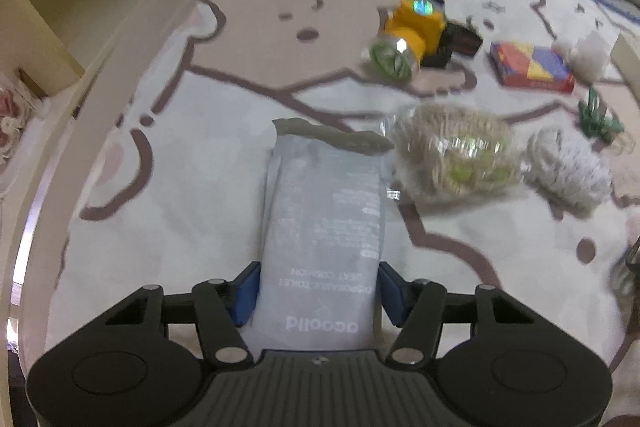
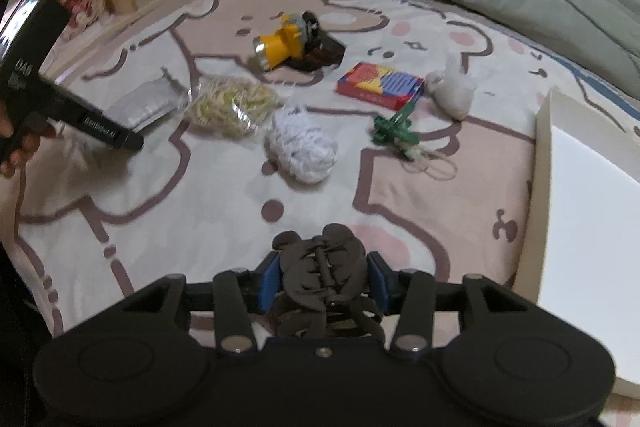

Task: Organize objects
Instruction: 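Lift the brown claw clip and grey packet and carry both toward the white tray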

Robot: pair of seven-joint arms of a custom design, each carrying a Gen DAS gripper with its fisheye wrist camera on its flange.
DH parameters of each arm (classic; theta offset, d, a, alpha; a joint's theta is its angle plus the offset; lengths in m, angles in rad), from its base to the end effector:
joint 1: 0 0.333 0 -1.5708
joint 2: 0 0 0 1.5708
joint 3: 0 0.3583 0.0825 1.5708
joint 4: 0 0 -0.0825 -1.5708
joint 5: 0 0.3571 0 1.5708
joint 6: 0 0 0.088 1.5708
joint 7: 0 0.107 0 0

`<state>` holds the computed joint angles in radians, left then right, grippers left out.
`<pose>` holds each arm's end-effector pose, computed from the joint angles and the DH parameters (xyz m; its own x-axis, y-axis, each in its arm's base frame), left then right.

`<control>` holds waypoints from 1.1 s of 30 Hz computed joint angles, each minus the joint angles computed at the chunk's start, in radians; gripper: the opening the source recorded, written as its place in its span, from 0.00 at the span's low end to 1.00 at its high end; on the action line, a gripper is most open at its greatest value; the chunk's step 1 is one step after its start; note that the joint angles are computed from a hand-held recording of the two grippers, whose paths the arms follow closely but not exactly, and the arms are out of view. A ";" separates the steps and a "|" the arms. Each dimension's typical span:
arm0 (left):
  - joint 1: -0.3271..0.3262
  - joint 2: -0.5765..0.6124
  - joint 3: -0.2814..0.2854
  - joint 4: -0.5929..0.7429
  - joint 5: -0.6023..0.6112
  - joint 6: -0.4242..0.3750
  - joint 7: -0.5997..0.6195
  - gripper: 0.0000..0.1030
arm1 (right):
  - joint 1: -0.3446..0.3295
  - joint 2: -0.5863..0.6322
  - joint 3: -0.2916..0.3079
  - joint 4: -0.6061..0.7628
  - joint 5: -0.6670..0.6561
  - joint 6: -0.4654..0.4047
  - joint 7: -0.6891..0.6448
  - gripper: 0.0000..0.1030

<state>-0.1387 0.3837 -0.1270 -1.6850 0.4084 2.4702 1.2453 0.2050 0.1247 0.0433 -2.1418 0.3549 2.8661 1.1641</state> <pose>0.6651 -0.1685 0.4738 -0.1463 -0.9732 -0.1772 -0.8778 0.2103 -0.4304 0.5713 0.1239 0.4713 0.3473 -0.9366 -0.0453 -0.7713 -0.2579 -0.5820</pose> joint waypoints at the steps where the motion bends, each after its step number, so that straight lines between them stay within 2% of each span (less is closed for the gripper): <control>1: -0.002 -0.010 0.004 -0.009 0.008 0.016 -0.011 0.59 | 0.002 -0.002 -0.003 0.001 -0.002 0.007 0.012 0.46; 8: 0.003 -0.058 0.008 -0.031 0.008 0.091 -0.086 0.59 | -0.002 -0.017 0.001 0.014 0.038 0.057 0.048 0.46; 13: 0.005 -0.086 -0.002 -0.042 0.002 0.121 -0.097 0.59 | 0.001 -0.027 -0.001 0.017 0.043 0.098 0.078 0.46; 26: 0.007 -0.144 -0.041 -0.089 -0.083 0.209 -0.068 0.59 | 0.024 -0.053 -0.054 0.007 -0.143 0.220 0.375 0.46; 33: -0.010 -0.180 -0.041 -0.124 -0.077 0.268 -0.082 0.59 | 0.023 -0.068 -0.068 -0.006 -0.239 0.238 0.499 0.46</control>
